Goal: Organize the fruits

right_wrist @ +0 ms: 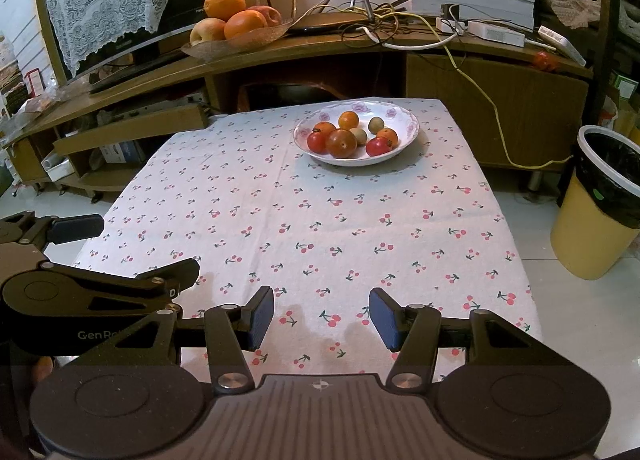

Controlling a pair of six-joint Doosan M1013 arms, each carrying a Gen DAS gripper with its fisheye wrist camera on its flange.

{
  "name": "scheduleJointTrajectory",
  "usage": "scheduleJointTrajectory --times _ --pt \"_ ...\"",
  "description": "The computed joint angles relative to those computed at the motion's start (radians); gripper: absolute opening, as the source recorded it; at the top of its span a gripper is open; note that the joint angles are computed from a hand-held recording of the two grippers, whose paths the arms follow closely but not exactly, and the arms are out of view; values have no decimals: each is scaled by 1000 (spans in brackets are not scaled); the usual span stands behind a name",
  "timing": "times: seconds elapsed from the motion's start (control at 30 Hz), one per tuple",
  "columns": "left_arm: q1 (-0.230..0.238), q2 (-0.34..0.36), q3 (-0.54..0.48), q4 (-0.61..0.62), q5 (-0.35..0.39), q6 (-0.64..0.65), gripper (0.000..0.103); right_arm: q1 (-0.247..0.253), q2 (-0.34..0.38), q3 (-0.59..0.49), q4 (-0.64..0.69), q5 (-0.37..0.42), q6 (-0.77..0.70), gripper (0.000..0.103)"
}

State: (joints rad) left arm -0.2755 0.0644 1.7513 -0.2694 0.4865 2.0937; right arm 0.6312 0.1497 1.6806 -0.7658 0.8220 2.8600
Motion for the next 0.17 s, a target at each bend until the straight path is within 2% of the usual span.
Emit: scheduleJointTrajectory --times 0.17 --pt "2 5 -7 5 14 -13 103 4 0 0 1 1 0 56"
